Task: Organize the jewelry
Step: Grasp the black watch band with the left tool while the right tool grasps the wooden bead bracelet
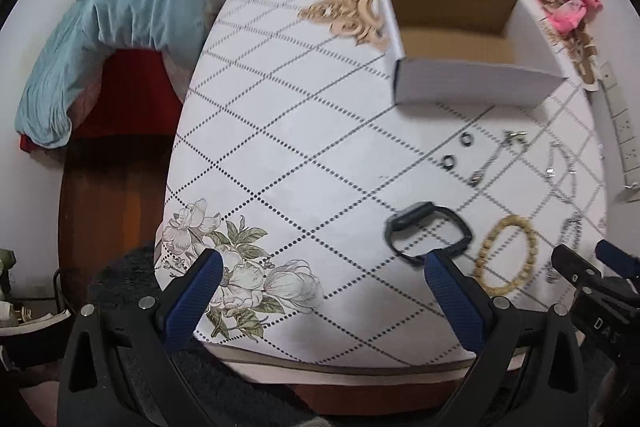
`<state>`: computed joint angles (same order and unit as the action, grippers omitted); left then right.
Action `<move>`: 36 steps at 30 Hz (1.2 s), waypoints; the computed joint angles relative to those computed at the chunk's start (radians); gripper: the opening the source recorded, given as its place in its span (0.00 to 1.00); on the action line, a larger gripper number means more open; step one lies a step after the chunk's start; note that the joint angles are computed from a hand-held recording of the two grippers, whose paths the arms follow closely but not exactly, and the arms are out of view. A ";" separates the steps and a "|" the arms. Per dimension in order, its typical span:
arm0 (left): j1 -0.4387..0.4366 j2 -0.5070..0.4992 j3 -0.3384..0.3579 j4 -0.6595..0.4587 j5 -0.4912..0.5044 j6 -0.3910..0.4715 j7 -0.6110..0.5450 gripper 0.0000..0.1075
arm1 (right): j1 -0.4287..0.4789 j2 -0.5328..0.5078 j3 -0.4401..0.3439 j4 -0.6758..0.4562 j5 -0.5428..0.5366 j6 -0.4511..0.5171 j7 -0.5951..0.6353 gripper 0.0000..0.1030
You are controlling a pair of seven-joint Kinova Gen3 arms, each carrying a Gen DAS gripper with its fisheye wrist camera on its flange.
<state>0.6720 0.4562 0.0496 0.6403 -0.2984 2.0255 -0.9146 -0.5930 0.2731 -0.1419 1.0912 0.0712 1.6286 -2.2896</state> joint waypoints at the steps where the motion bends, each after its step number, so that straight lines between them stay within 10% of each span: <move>1: -0.014 -0.001 0.004 0.017 0.019 -0.007 0.000 0.96 | -0.001 0.007 -0.001 0.009 -0.003 -0.012 0.003 0.65; 12: -0.157 -0.052 0.048 0.234 0.201 -0.210 0.042 0.90 | -0.038 0.075 0.002 0.027 0.016 -0.043 0.028 0.40; 17: -0.174 -0.034 0.062 0.267 0.229 -0.258 0.009 0.38 | -0.045 0.072 0.005 0.034 0.025 -0.043 0.035 0.33; 22: -0.149 -0.065 0.063 0.337 0.174 -0.321 -0.044 0.13 | -0.038 0.063 0.004 0.046 0.028 -0.048 0.061 0.33; 34: -0.136 -0.154 0.078 0.485 0.121 -0.410 -0.022 0.09 | -0.096 0.016 -0.012 0.099 0.088 -0.086 -0.003 0.32; 36: -0.139 -0.164 0.083 0.497 0.122 -0.416 -0.016 0.08 | -0.099 0.006 -0.014 0.113 0.101 -0.095 -0.009 0.11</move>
<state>0.5325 0.2926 0.1325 1.1378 -0.1768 1.6095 -0.9302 -0.6922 0.2795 -0.1559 1.2042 0.1718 1.5339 -2.2985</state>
